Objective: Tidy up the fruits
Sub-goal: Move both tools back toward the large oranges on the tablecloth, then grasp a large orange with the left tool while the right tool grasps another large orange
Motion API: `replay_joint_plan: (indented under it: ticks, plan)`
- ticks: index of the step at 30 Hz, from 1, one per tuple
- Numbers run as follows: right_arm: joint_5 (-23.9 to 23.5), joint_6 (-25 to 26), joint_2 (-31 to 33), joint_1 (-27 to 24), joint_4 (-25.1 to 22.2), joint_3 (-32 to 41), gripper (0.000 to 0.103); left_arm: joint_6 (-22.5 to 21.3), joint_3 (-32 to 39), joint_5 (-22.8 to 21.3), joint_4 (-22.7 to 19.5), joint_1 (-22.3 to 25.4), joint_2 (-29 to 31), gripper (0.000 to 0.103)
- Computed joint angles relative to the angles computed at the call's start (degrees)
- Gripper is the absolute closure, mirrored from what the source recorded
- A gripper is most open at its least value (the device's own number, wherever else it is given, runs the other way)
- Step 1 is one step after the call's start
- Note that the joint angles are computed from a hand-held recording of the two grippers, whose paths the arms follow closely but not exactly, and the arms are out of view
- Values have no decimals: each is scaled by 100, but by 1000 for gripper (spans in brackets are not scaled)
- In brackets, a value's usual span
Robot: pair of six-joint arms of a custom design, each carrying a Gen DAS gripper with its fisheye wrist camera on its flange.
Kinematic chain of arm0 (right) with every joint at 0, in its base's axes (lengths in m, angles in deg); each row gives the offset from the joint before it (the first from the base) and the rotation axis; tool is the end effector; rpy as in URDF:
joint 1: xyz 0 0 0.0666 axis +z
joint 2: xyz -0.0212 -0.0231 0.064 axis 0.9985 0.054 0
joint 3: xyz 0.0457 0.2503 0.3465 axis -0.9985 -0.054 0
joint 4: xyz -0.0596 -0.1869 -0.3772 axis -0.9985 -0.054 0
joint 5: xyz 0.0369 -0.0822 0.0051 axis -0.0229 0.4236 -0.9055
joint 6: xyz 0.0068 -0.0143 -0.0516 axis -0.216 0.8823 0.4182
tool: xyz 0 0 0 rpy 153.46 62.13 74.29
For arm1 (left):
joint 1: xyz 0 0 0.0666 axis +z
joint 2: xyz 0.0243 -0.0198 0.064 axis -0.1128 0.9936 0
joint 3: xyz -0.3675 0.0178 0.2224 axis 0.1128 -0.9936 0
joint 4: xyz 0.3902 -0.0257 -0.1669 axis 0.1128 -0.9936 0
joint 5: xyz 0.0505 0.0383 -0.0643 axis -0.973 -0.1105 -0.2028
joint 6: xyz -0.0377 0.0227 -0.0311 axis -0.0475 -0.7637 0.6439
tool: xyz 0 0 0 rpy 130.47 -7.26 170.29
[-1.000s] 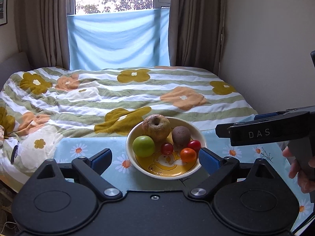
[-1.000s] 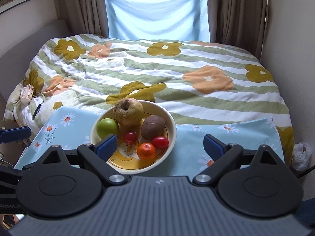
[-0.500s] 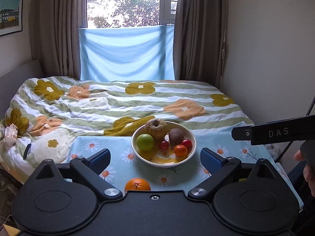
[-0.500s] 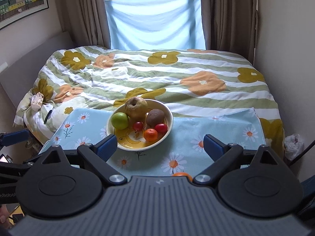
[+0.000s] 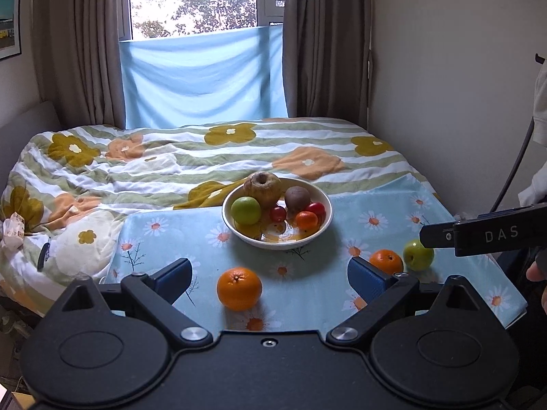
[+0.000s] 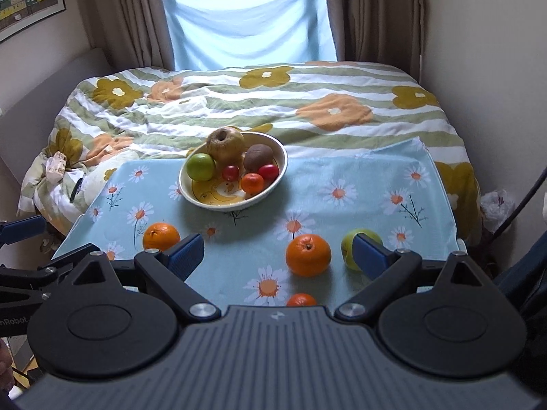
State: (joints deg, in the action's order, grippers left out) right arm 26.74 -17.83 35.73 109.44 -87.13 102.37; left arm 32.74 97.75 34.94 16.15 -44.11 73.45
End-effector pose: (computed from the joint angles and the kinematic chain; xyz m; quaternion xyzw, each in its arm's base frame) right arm 0.4825 0.1884 0.4978 0.0887 0.9130 0.0305 0.3970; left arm 0.5092 -0.3823 0.4816 0.1774 0.8754 -0.0681 0.4445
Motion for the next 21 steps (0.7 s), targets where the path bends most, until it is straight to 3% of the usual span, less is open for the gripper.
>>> replay_joint_plan:
  ticks: [11, 21]
  plan:
    - [695, -1301, 205, 281, -58, -363, 0, -590, -156, 877, 208, 454, 253, 4]
    - [1010, -2093, 702, 301, -36, -393, 0, -1095, 122, 1429, 197, 763, 804, 4]
